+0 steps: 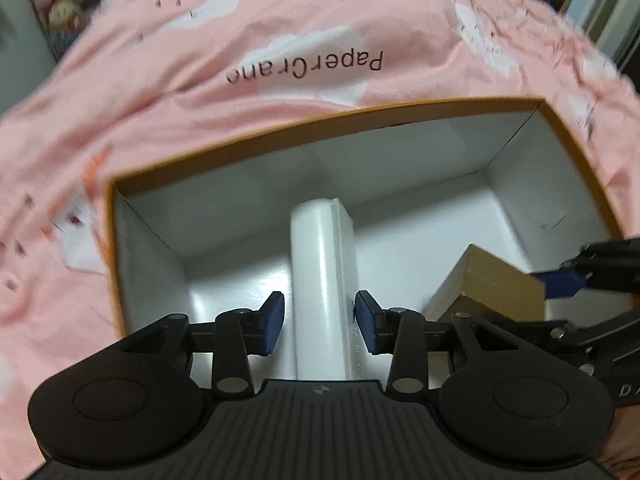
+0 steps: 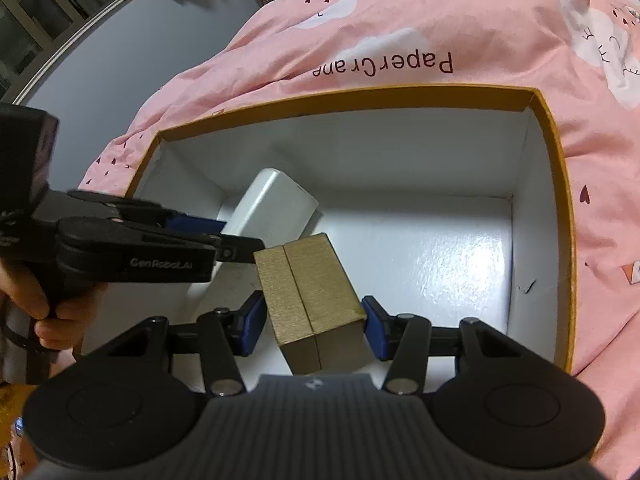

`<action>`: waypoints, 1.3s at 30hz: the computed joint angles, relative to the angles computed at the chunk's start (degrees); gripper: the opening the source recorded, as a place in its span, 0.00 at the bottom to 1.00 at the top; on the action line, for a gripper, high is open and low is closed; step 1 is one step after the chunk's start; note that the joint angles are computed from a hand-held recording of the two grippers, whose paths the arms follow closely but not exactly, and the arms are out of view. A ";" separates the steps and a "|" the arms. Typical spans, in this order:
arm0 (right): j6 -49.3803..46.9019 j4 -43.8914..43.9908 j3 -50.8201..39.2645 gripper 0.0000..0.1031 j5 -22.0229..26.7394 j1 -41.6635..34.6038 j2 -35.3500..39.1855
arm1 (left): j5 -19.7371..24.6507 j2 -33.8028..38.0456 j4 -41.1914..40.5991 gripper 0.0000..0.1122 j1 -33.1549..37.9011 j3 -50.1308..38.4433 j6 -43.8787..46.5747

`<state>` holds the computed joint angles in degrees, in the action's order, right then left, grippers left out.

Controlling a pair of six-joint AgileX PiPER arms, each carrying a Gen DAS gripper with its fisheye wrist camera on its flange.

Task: Organize objects
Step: 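Carry both into the orange shoebox and open the left tool to release the white case, then lower the gold box into the shoebox and open the right tool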

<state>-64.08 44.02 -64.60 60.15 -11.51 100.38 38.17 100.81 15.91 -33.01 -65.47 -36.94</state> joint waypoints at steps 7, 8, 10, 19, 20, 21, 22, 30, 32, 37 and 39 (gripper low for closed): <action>1.46 -0.80 1.14 0.52 -2.71 2.45 -1.43 | 3.49 -1.88 4.68 0.38 -1.39 -0.48 -2.37; 1.81 -1.01 1.34 0.52 -3.50 2.96 -1.81 | 3.27 -2.98 5.56 0.35 -1.53 0.27 -3.12; 3.56 -2.11 1.51 0.52 -5.77 4.39 -2.25 | 2.69 -5.86 7.58 0.35 -1.82 2.12 -5.25; 13.64 -6.37 2.31 0.52 -14.52 12.55 -1.64 | 3.10 -20.83 15.34 0.36 -1.55 12.12 -17.50; 14.28 -6.37 2.30 0.52 -14.84 13.21 -1.45 | 2.81 -21.65 14.18 0.35 -0.83 12.78 -16.67; 15.11 -6.28 2.20 0.52 -14.95 13.89 -1.19 | 2.30 -22.46 12.84 0.35 0.00 13.68 -15.79; 15.83 -6.37 2.14 0.52 -15.15 14.55 -1.03 | 2.17 -23.23 12.39 0.35 0.21 14.61 -15.78; 16.59 -5.79 0.98 0.51 -14.94 17.92 -0.05 | -3.38 -27.68 10.11 0.33 1.22 22.53 -17.13; 16.11 -6.71 1.40 0.51 -16.27 19.31 -0.54 | -4.67 -28.44 7.64 0.31 2.29 23.57 -15.02; 13.54 -8.67 -0.44 0.51 -12.09 18.44 -0.17 | -6.18 -30.60 5.58 0.30 2.63 25.50 -14.97; 10.51 -10.93 -1.47 0.51 -9.06 17.90 -0.40 | -6.24 -31.04 5.86 0.30 2.21 25.90 -15.55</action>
